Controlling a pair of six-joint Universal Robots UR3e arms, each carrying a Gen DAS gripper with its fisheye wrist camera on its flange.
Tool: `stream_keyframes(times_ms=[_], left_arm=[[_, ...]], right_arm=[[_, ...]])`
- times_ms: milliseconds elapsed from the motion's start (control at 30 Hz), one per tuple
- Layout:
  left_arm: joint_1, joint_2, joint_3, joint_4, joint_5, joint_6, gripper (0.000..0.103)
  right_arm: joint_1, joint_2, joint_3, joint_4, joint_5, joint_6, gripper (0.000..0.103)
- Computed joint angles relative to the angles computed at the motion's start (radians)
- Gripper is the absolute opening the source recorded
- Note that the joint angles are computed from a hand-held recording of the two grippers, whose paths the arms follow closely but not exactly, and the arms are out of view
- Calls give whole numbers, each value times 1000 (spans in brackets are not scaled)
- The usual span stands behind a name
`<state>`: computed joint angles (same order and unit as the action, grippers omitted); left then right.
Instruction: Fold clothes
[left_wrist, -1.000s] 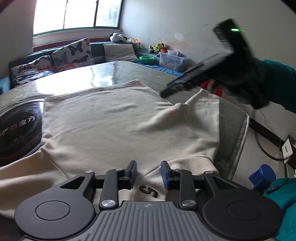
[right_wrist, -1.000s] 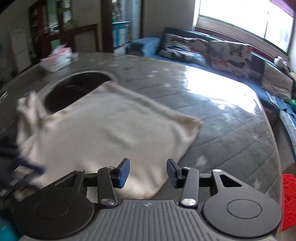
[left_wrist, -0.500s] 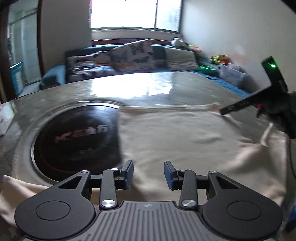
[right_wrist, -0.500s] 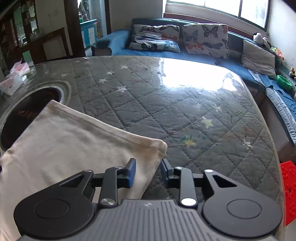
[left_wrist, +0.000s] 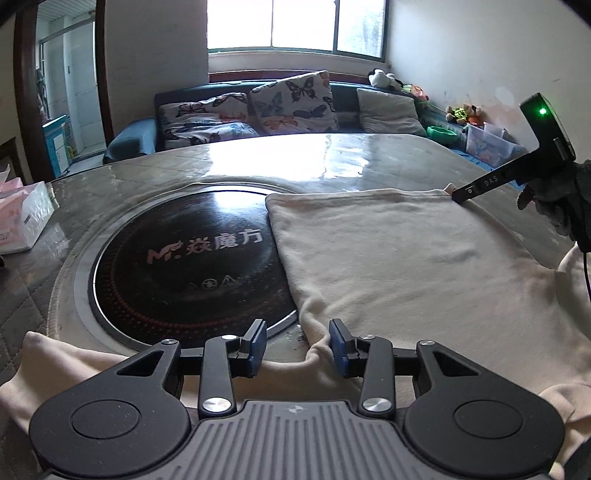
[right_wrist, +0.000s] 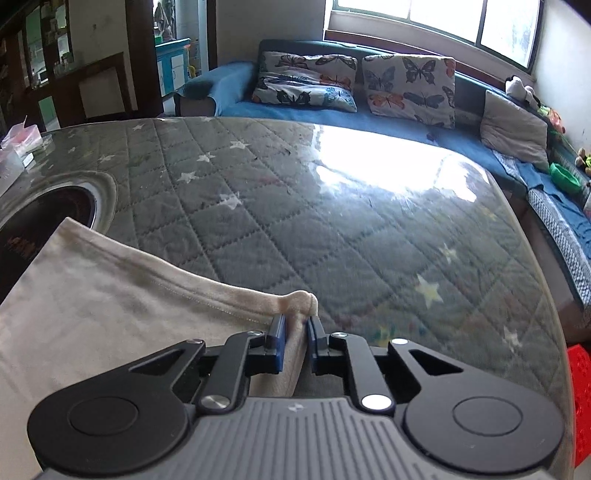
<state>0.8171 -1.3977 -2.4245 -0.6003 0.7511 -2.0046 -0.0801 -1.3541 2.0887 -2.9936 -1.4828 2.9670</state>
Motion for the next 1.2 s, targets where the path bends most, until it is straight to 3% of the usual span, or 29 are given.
stream_keyframes(times_ms=[167,400,467,600,633,700,767,833,900,1067,1200], left_arm=[[11,5,-16,28,-8,-30,41],[138,190,-34,-220,-86,81,43],[182,220,-43,-227,-94,83,47],[260,218,-70,-121,-70,12,56],[268,201,-81,-51,-51,-28,56],[289,156,-100,90,-16,-105,64],[316,125,-112,178,-4,-157,70],[332,82,-119,279,17,-215,73],[334,21,-109,377,49,-274,75],[320,-97,-37,437,112,-367,73],[314,-145,2,424,123,-403,55]], right_arm=[[28,65,-69,-8,-24,-1,12],[65,38,-70,-1,-55,-21,17],[79,-11,-40,14,-41,-40,18],[130,-115,25,59,-4,-89,47],[154,-141,44,69,-1,-102,49],[196,-184,85,79,11,-116,66],[238,-220,128,82,22,-116,76],[280,-248,164,81,30,-108,77],[314,-266,191,81,39,-89,86],[409,-292,262,48,4,-59,95],[428,-312,319,20,-15,-31,97]])
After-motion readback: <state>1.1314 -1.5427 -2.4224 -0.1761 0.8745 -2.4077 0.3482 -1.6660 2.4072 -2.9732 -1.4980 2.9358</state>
